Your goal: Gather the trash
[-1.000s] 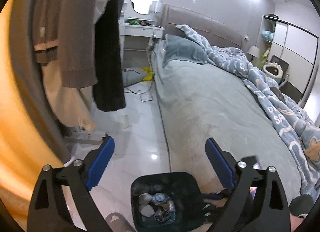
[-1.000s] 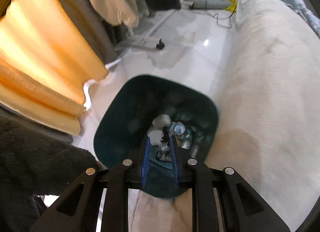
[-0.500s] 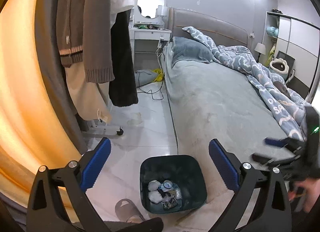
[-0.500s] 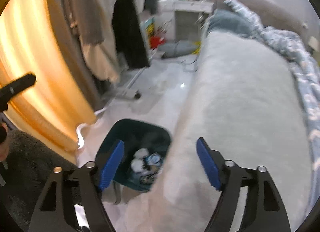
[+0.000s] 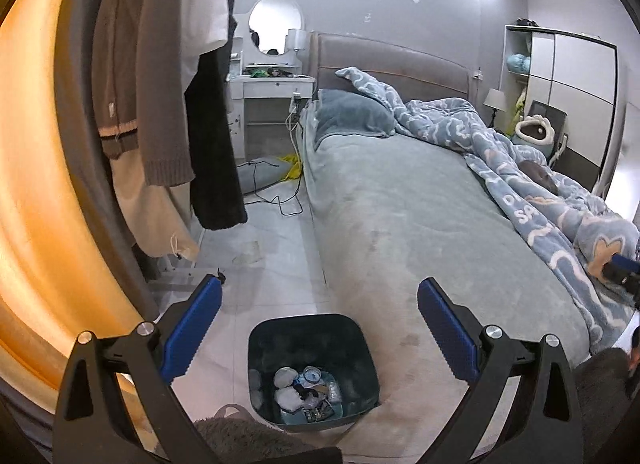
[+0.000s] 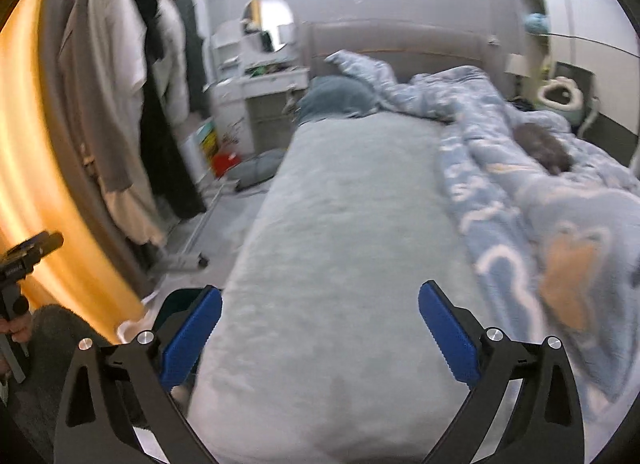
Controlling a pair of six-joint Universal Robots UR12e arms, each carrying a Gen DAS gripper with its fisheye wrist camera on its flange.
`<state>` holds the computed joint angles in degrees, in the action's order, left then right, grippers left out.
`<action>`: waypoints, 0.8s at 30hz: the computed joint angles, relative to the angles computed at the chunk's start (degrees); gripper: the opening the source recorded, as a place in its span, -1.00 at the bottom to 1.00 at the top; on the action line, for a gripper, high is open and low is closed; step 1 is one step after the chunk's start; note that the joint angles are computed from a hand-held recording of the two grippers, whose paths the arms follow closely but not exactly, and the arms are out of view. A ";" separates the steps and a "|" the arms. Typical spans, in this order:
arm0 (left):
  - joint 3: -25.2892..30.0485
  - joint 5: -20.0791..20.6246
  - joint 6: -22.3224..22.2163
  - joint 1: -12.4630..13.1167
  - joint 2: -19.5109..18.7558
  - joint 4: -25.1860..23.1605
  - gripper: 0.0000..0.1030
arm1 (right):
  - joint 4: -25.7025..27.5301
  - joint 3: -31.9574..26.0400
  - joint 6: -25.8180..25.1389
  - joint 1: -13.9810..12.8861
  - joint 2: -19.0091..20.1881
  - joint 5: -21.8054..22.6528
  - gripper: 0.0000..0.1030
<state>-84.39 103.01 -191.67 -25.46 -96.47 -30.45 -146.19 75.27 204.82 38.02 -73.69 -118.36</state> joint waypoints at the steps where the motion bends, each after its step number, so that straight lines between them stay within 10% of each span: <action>1: 0.10 -0.10 0.27 -0.19 -0.14 -0.03 0.94 | -0.46 0.85 -0.46 0.06 -0.58 -1.04 0.93; 24: 0.69 1.17 -1.07 -1.31 -0.96 -3.75 0.94 | -11.28 9.29 0.19 -1.25 -5.26 2.07 0.94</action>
<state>-83.70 104.18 -192.74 -26.77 -97.43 -34.19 -157.47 84.55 205.01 36.77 -78.95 -116.29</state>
